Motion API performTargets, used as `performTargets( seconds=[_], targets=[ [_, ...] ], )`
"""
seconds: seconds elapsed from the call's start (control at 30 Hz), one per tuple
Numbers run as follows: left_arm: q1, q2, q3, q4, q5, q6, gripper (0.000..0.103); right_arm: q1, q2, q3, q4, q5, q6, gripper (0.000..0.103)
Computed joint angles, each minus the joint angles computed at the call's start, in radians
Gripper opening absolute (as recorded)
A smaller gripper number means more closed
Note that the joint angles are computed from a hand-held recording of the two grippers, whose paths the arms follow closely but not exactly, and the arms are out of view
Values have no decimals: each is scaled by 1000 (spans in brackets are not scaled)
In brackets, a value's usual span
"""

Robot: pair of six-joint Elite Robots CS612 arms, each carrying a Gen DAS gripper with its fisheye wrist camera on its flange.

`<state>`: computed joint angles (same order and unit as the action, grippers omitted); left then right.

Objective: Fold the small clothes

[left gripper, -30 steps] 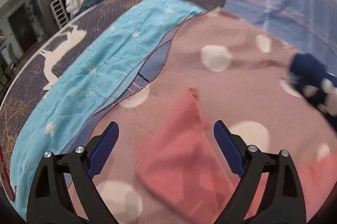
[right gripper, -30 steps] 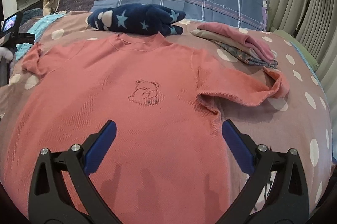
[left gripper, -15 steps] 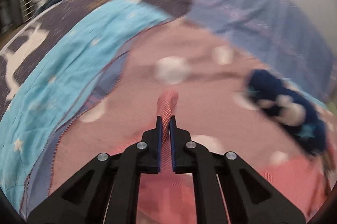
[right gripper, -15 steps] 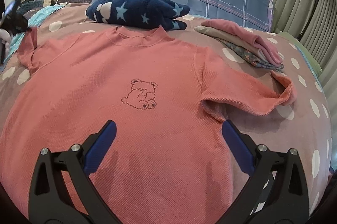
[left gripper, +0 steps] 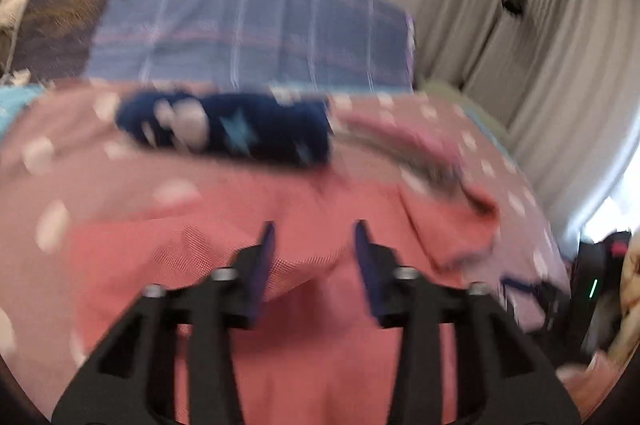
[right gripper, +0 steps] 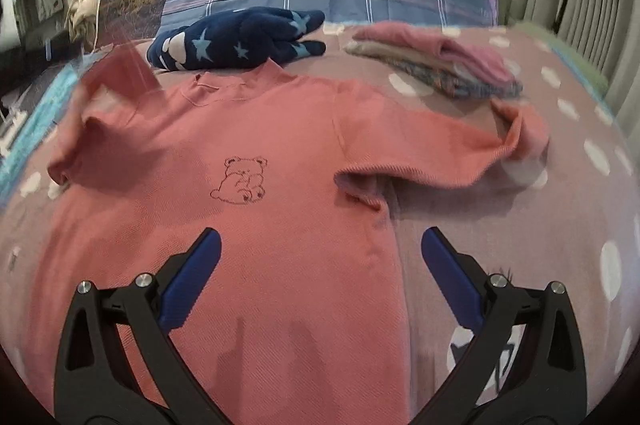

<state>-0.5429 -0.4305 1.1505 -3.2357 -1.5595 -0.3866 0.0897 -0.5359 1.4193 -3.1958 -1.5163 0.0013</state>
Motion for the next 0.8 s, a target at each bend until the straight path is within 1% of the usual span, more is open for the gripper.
performTargets(
  seconds=[0.03,0.07,0.1,0.13,0.17,0.2,0.23,0.27,0.3,0.33,0.37,0.4,0.43,0.47,0.5,0.53,0.57,0.63,0.67,0.7,0.73,0.77,0.8],
  targets=[
    [-9,-1,20,-5,-20,12,44,-5,-3,4,4,19,1,101],
    [-15,-6,41,-13,-14,20,45,-12,-5,7,8,46,-5,99],
    [-25,-16,74,-29,23,33,49,-16,-6,5,15,74,-11,92],
    [-31,-26,105,-39,83,57,53,-23,-6,0,37,120,-19,88],
    [-37,-35,132,-49,145,82,62,-29,-6,-6,61,166,-20,76],
    [-46,-42,159,-59,223,109,67,-41,-2,-22,108,253,-13,63],
    [-50,-48,181,-60,281,127,68,-49,4,-40,152,325,-8,57],
    [-56,-53,201,-38,356,138,69,-54,12,-62,200,389,-4,51],
    [-57,-58,215,1,402,129,69,-55,28,-101,260,442,1,51],
    [-54,-64,228,33,420,107,69,-52,43,-136,297,466,4,51],
    [-43,-65,225,61,426,94,69,-49,53,-159,320,476,6,53],
    [-33,-67,230,76,431,75,69,-44,74,-207,365,504,8,61],
    [-26,-68,232,89,431,53,69,-41,97,-258,415,539,8,64],
    [-13,-62,219,121,429,22,69,-38,115,-297,455,565,10,66],
    [-6,-61,216,133,427,-2,69,-32,147,-367,520,597,15,69],
    [1,-57,211,138,414,-25,69,-29,165,-405,553,607,25,70],
    [12,-50,196,149,384,-57,69,-22,195,-467,608,621,40,72],
    [31,-33,162,159,324,-120,69,-14,239,-560,723,657,45,74],
    [36,-25,151,156,305,-143,69,-10,262,-600,741,675,76,79],
    [39,-22,145,152,291,-164,70,-6,274,-618,719,678,99,77],
    [44,-18,138,151,279,-182,71,-1,280,-630,710,677,102,70],
    [41,-13,129,157,286,-190,72,5,278,-637,700,670,82,30],
    [39,-10,121,176,305,-193,72,9,275,-636,682,655,69,5]
  ],
)
